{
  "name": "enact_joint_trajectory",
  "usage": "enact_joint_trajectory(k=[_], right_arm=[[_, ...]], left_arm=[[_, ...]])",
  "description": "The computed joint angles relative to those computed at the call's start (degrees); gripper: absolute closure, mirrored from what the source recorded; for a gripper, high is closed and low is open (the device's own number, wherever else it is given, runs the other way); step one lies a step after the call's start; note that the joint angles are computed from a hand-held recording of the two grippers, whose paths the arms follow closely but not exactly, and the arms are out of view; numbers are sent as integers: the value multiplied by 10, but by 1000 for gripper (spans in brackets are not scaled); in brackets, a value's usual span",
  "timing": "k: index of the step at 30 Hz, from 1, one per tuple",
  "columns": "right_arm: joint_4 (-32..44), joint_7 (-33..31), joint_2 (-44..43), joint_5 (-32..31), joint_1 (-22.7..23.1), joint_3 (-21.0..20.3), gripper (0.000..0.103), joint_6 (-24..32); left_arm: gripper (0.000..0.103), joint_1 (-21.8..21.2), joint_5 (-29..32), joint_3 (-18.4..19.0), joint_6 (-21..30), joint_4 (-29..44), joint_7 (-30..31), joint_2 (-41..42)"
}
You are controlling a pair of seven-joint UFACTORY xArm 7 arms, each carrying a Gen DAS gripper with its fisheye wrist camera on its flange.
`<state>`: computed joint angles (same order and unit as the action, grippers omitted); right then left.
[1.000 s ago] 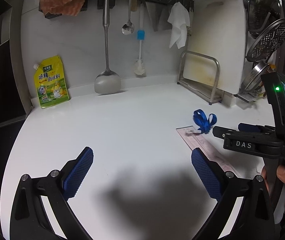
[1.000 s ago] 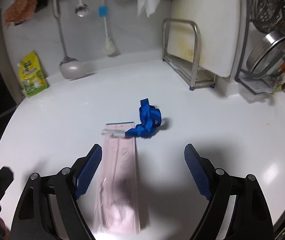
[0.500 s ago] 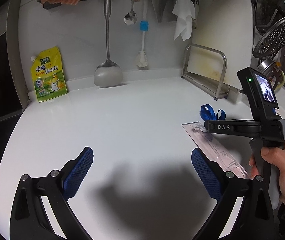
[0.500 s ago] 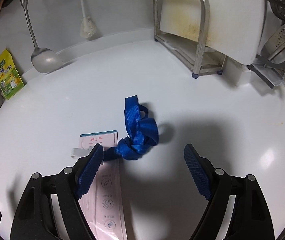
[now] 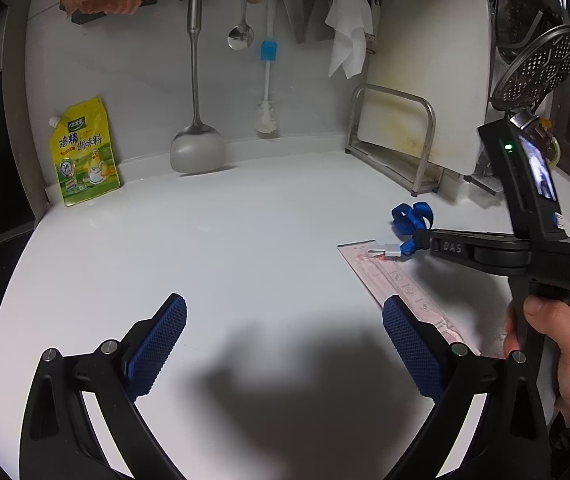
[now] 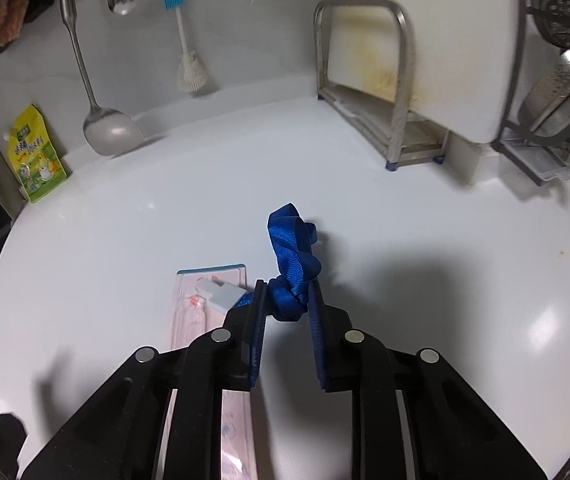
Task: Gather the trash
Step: 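Grasp the blue ribbon with the right tool and lift it, then grasp the pink toothbrush package with the left tool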
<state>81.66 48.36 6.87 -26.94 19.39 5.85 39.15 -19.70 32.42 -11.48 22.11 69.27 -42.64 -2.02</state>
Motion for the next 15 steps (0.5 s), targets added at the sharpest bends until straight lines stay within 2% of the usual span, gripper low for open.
enact_joint_trajectory(k=[5,11,15], right_arm=[[-83,45,-81,-53,-11,6,85,-15],[-183,115,-195,-139,-59,52,85,9],[-236,135,-251,-136,-88,71,85,3]], left_arm=[[6,-14,-3,-8,14,17,-5,15],[6,-44,-6,-10,35,44,-6,40],[6,-68,-14,-7,64,78,-13,69]])
